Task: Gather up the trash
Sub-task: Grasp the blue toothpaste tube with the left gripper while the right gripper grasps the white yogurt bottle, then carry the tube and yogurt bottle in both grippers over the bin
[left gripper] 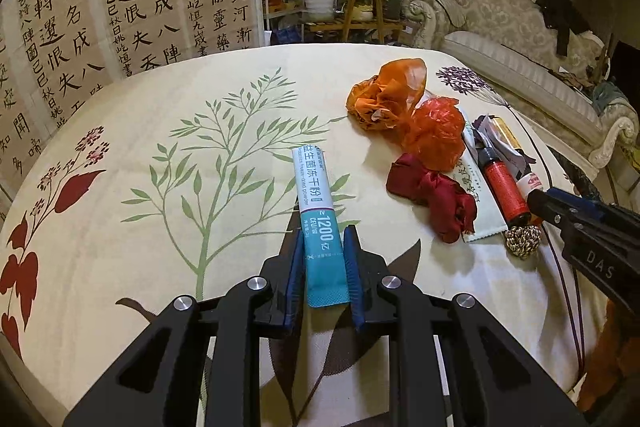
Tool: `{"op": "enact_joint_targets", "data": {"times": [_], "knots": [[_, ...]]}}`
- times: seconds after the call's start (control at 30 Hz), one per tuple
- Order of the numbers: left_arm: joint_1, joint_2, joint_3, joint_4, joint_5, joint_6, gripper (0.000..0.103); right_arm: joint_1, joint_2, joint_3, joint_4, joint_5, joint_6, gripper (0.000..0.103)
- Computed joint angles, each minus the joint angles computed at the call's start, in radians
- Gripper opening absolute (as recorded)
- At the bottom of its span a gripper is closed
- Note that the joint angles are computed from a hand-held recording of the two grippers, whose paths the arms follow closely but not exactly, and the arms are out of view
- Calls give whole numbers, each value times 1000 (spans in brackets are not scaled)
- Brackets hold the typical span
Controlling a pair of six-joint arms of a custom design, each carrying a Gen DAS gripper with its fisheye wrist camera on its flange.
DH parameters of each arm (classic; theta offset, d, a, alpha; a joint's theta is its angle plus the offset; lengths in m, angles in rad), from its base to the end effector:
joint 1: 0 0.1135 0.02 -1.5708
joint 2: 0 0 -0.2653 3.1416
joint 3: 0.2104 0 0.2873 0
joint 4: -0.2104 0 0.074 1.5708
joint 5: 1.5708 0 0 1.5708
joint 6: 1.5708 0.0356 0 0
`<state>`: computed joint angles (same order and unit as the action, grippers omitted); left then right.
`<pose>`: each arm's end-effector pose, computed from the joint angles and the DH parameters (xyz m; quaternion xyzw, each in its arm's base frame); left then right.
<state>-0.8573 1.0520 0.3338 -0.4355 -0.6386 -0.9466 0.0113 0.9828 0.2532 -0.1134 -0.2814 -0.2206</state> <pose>0.1345 -0.1230 0.1104 -0.1064 0.9251 0.0362 0.3628 0.1941 0.0121 0.1109 -0.1566 0.9133 0.0935 0.3642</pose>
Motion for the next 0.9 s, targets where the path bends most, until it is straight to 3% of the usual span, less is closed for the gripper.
{"op": "enact_joint_targets", "data": {"times": [0.27, 0.53, 0.9], "knots": [[-23, -2, 20, 8, -15, 13, 21, -48, -43, -7, -11, -34, -8, 25], [-118, 86, 109, 52, -55, 29, 21, -266, -109, 5, -63, -127, -98, 25], [-169, 346, 312, 243, -44, 196, 22, -560, 160, 127, 92, -208, -171, 25]]}}
